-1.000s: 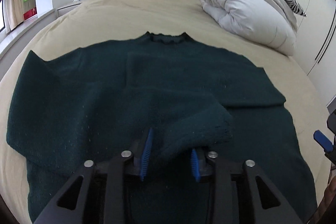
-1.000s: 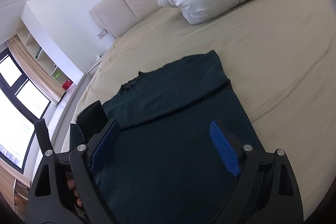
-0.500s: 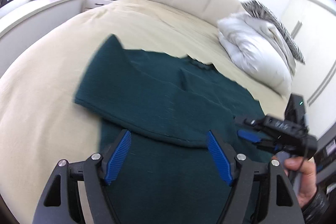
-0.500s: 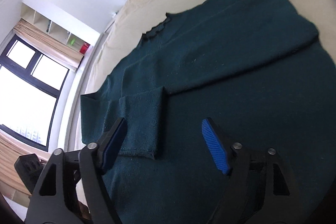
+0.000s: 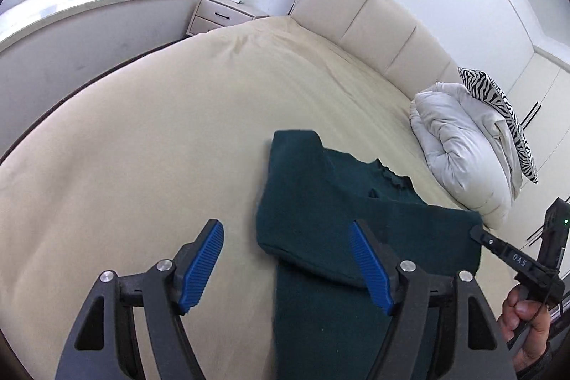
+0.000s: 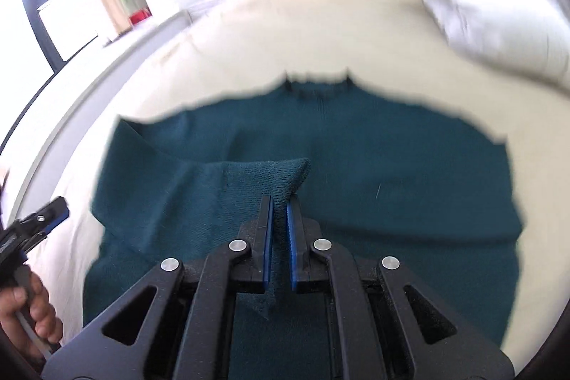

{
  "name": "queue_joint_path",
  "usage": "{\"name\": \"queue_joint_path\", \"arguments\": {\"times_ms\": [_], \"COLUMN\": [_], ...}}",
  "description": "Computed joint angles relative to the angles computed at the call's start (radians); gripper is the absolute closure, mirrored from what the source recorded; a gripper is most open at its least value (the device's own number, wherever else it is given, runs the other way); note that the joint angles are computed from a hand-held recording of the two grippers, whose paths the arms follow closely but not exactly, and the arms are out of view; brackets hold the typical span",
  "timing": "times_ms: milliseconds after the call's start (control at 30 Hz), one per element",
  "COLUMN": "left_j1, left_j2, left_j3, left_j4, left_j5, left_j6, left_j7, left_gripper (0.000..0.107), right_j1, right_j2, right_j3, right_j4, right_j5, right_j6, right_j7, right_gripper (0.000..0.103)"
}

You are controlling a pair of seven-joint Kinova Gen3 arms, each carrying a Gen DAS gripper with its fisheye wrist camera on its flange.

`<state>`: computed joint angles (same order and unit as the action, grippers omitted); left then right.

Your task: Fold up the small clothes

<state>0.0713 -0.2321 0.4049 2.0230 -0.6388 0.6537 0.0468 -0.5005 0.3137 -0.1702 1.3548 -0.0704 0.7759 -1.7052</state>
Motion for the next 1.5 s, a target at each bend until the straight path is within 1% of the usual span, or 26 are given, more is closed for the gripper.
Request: {"name": "queue_joint_path", "arguments": {"times_ms": [67, 133, 167, 267, 333, 467, 567, 600, 633, 667, 700, 767, 800, 867, 900, 967, 1033, 1100, 1167, 1200, 1267, 1300, 1367, 1400, 1433, 1500], "left_j1": [-0.012, -0.019, -0.011, 0.022, 0.038, 0.067, 0.094, 0.091, 0.072, 0.056, 0.059, 0.121, 0.144, 0.171, 0.183, 0.196, 0.19, 0.172, 0.184, 0.192, 0.184, 0.163, 0.175, 0.2, 0.227, 0.225], "left_j2": [0.01, 0.052, 0.072, 0.143, 0.201, 0.305, 0.351, 0.379, 0.397, 0.419, 0.45, 0.467, 0.467, 0.455, 0.442, 0.414, 0.422, 0.453, 0.472, 0.471, 0.453, 0.44, 0.404, 0.384, 0.372, 0.359], "left_j3": [-0.015, -0.035, -0.058, -0.13, -0.162, -0.228, -0.279, -0.283, -0.269, -0.261, -0.264, -0.316, -0.332, -0.361, -0.376, -0.396, -0.397, -0.39, -0.411, -0.419, -0.421, -0.402, -0.413, -0.425, -0.431, -0.395], "left_j4": [-0.007, -0.034, -0.044, -0.09, -0.137, -0.231, -0.288, -0.32, -0.342, -0.362, -0.387, -0.403, -0.404, -0.399, -0.388, -0.367, -0.375, -0.389, -0.368, -0.36, -0.344, -0.337, -0.319, -0.306, -0.302, -0.292], "left_j5": [-0.019, -0.028, -0.019, 0.028, 0.056, 0.124, 0.141, 0.158, 0.183, 0.217, 0.234, 0.221, 0.205, 0.193, 0.182, 0.156, 0.157, 0.175, 0.169, 0.16, 0.175, 0.182, 0.162, 0.129, 0.096, 0.078], "left_j6": [-0.02, -0.016, -0.021, -0.028, -0.008, 0.034, 0.05, 0.065, 0.076, 0.081, 0.096, 0.113, 0.113, 0.106, 0.091, 0.074, 0.077, 0.083, 0.049, 0.041, 0.015, 0.013, 0.034, 0.05, 0.081, 0.116], "left_j7": [-0.009, -0.03, -0.052, -0.148, -0.207, -0.334, -0.375, -0.413, -0.454, -0.495, -0.524, -0.533, -0.525, -0.52, -0.507, -0.478, -0.485, -0.51, -0.498, -0.484, -0.494, -0.49, -0.433, -0.392, -0.359, -0.34], "left_gripper": [0.032, 0.032, 0.032, 0.032, 0.032, 0.032, 0.032, 0.038, 0.056, 0.066, 0.081, 0.09, 0.097, 0.098, 0.099, 0.099, 0.099, 0.098, 0.097, 0.095, 0.093, 0.087, 0.071, 0.053, 0.043, 0.038], "right_j1": [0.035, 0.097, 0.126, 0.146, 0.195, 0.23, 0.206, 0.202, 0.188, 0.179, 0.183, 0.16, 0.15, 0.149, 0.167, 0.185, 0.185, 0.154, 0.124, 0.128, 0.186, 0.207, 0.212, 0.198, 0.196, 0.206], "right_j2": [0.002, 0.025, 0.042, 0.168, 0.218, 0.198, 0.161, 0.152, 0.143, 0.147, 0.147, 0.159, 0.169, 0.196, 0.202, 0.178, 0.161, 0.164, 0.212, 0.23, 0.218, 0.211, 0.2, 0.189, 0.18, 0.171], "right_j3": [-0.001, -0.013, -0.013, 0.027, -0.01, -0.037, -0.034, -0.033, -0.016, -0.013, -0.018, 0.006, 0.016, 0.019, 0.001, -0.003, 0.005, 0.052, 0.081, 0.078, 0.026, 0.009, 0.004, 0.015, 0.012, 0.003], "right_j4": [-0.017, -0.032, -0.042, -0.126, -0.135, -0.068, -0.032, -0.027, -0.024, -0.039, -0.046, -0.068, -0.081, -0.101, -0.097, -0.06, -0.04, -0.061, -0.103, -0.099, -0.048, -0.03, -0.027, -0.029, -0.032, -0.039], "right_j5": [-0.027, -0.079, -0.084, -0.079, -0.086, -0.127, -0.098, -0.098, -0.107, -0.102, -0.102, -0.101, -0.091, -0.076, -0.075, -0.115, -0.149, -0.169, -0.138, -0.137, -0.182, -0.2, -0.191, -0.171, -0.152, -0.143], "right_j6": [-0.024, -0.043, -0.029, 0.077, 0.101, 0.021, -0.046, -0.065, -0.073, -0.072, -0.068, -0.05, -0.03, 0.004, 0.0, -0.044, -0.085, -0.065, -0.012, -0.009, -0.051, -0.07, -0.065, -0.055, -0.047, -0.031], "right_j7": [0.034, 0.077, 0.084, 0.042, 0.037, 0.076, 0.09, 0.109, 0.121, 0.12, 0.126, 0.122, 0.111, 0.077, 0.067, 0.076, 0.098, 0.092, 0.063, 0.066, 0.073, 0.068, 0.037, 0.017, 0.006, -0.009], "right_gripper": [0.097, 0.097, 0.097, 0.097, 0.097, 0.097, 0.097, 0.097, 0.097, 0.097, 0.097, 0.097, 0.097, 0.097, 0.097, 0.097, 0.097, 0.097, 0.097, 0.097, 0.097, 0.097, 0.097, 0.097, 0.097, 0.093]}}
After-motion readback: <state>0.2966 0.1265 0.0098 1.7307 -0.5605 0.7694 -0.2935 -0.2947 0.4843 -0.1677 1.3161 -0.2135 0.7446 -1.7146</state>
